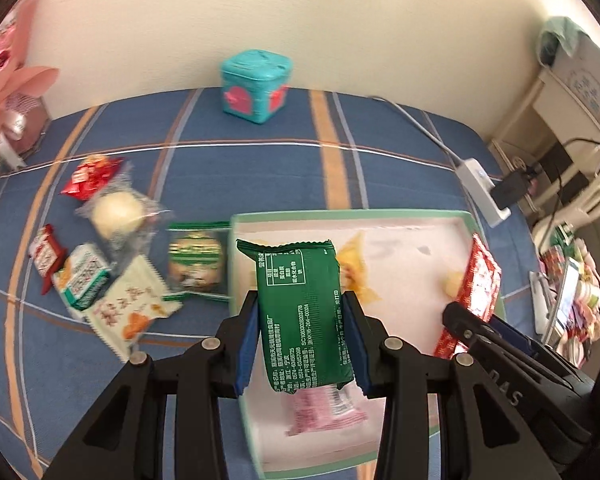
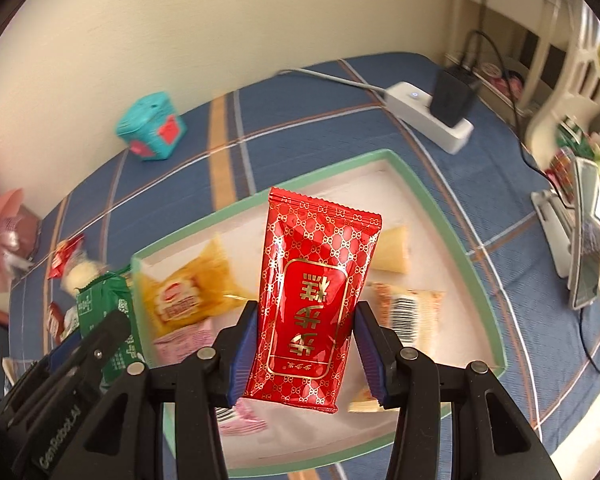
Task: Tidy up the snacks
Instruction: 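Carry the green pack and red packet over the tray with both grippers, then lower both packs into the tray and open both grippers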
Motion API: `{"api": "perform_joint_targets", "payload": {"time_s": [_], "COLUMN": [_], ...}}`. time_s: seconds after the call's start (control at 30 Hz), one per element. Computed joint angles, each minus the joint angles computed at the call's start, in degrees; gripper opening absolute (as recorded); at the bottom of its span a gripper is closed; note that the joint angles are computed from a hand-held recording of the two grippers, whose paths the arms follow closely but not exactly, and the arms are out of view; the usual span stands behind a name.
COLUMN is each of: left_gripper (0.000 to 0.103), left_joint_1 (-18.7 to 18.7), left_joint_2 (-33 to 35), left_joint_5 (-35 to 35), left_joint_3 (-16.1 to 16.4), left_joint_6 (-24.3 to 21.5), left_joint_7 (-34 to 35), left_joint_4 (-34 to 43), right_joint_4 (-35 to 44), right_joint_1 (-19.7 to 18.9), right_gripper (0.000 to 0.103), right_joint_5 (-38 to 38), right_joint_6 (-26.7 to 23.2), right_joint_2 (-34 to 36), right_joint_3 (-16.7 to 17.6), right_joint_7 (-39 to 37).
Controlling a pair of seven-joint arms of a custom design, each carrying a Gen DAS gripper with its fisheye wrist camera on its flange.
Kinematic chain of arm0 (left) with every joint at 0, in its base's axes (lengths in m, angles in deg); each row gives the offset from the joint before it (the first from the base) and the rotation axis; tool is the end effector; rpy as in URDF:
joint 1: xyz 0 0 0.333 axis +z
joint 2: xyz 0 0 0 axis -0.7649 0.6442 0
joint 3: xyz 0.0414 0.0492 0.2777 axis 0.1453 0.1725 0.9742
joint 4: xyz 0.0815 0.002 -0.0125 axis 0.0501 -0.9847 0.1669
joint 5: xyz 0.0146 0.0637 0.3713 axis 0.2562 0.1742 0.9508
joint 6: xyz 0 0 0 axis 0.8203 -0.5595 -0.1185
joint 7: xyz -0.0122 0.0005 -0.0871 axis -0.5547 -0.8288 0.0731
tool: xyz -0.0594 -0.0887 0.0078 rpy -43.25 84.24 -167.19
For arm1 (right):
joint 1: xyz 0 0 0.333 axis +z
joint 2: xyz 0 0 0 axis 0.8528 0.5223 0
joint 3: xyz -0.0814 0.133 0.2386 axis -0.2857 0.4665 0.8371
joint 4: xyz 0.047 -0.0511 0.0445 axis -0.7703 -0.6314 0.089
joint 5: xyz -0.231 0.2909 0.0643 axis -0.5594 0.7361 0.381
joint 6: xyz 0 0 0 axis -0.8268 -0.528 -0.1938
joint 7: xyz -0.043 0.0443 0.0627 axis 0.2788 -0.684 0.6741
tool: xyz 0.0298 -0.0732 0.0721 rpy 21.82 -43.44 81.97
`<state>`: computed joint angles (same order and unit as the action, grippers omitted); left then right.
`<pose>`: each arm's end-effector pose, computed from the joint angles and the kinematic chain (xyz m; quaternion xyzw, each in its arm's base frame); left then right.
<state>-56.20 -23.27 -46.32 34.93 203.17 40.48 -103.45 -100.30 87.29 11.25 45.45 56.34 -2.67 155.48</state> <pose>0.5039 -0.1775 0.5879 -0.8131 0.5308 -0.1975 0.1345 0.5652 0.3714 0.5901 -0.7317 0.6508 -0.0768 0.1873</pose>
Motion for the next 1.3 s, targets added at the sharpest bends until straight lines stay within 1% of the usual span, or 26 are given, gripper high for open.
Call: {"api": "perform_joint_targets", "payload": {"time_s": [0.2, 0.5, 0.63, 0.8, 1.13, 1.23, 1.3], "left_gripper": [0.041, 0.041, 0.041, 0.041, 0.041, 0.043, 0.045], "left_joint_1": [-1.43, -1.93, -1.83, -1.66, -0.97, -0.63, -0.36], "left_joint_2": [4.03, 5.12, 5.35, 5.26, 4.62, 4.17, 3.79], "left_joint_5": [-0.46, -3.43, -4.14, -4.19, -2.52, -2.78, -2.69], "left_joint_3": [-0.21, 0.98, 1.16, 1.3, 1.49, 1.66, 1.73], "left_joint_6": [-0.26, 1.67, 1.56, 0.94, -2.2, -2.63, -2.98], "left_joint_7": [1.81, 2.6, 2.74, 2.71, 1.19, 0.83, 0.42], "left_joint_4": [3.51, 3.23, 3.27, 3.27, 3.28, 2.86, 2.53], "right_joint_4": [-1.04, 1.09, 2.15, 2.89, 4.29, 5.18, 5.35], "right_joint_1": [-1.05, -1.65, -1.75, -1.73, -1.5, -1.33, -1.12], "right_gripper": [0.05, 0.05, 0.05, 0.05, 0.051, 0.053, 0.061], "right_joint_5": [0.28, 1.14, 1.8, 2.04, 2.54, 2.46, 2.07], "right_joint_6": [0.23, -1.23, -1.82, -2.32, -3.53, -4.36, -4.75], "right_joint_2": [-0.21, 2.22, 3.2, 3.92, 5.33, 5.95, 5.93], "right_joint_3": [-0.5, -0.45, -0.4, -0.48, -0.47, -0.59, -0.77], "right_joint_7": [0.83, 0.37, -0.04, -0.49, -1.33, -1.42, -1.31]}}
